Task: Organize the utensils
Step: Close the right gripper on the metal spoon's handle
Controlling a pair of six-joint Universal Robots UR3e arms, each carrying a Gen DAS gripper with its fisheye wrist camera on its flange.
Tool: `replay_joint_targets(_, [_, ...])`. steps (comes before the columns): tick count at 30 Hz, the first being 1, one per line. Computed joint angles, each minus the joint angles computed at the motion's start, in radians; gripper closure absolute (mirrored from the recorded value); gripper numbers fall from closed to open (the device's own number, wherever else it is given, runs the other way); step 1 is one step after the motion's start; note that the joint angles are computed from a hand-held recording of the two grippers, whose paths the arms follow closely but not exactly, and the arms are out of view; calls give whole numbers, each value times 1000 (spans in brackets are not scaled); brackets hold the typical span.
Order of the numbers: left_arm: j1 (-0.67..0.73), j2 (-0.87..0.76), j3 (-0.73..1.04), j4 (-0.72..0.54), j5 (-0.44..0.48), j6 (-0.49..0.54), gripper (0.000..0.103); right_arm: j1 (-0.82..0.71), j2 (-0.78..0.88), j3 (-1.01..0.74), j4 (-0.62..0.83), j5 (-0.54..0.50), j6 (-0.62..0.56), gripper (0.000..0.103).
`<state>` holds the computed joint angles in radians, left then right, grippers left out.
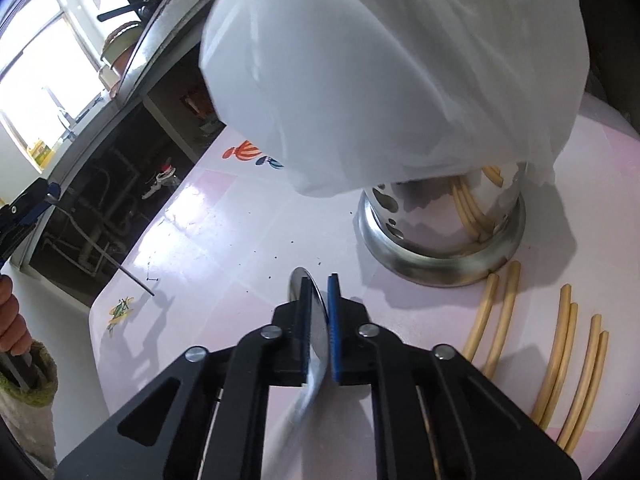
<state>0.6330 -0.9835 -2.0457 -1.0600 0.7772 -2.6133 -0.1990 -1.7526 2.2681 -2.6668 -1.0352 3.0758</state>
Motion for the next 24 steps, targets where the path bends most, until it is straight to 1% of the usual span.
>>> replay_joint_targets(7, [-14, 7, 3, -2, 7, 2, 68, -9, -99, 17, 30, -17, -5, 99])
replay_joint_targets(11, [-24, 12, 6, -5, 12, 2, 68, 15, -142, 8, 44, -61, -12, 99])
replay_joint_targets(12, [-35, 6, 8, 7, 20, -7, 68, 29, -145, 3, 44, -85, -14, 99])
replay_joint_targets(15, [-44, 10, 8, 10, 25, -12, 68, 16, -164, 3, 82, -82, -37, 98])
replay_joint_targets(16, [-45, 11, 10, 11, 26, -14, 68, 19, -167, 7, 72, -98, -28, 95])
replay_joint_targets(17, [-46, 12, 10, 11, 27, -16, 68, 14, -167, 9, 71, -92, -27, 89])
replay_joint_targets(19, [-49, 10, 11, 14, 29, -19, 68, -7, -183, 21, 92, -77, -25, 51])
replay_joint_targets(20, [-50, 10, 11, 14, 30, -20, 68, 1, -183, 30, 70, -89, -3, 47])
replay_joint_targets(21, [-50, 11, 10, 15, 30, -19, 68, 10, -183, 44, 35, -98, 20, 46])
replay_joint_targets(22, [-49, 10, 10, 16, 30, -18, 68, 21, -174, 47, 17, -104, 33, 43])
replay_joint_targets(24, [-49, 8, 12, 12, 30, -18, 68, 69, -122, 29, -22, -156, 84, 36])
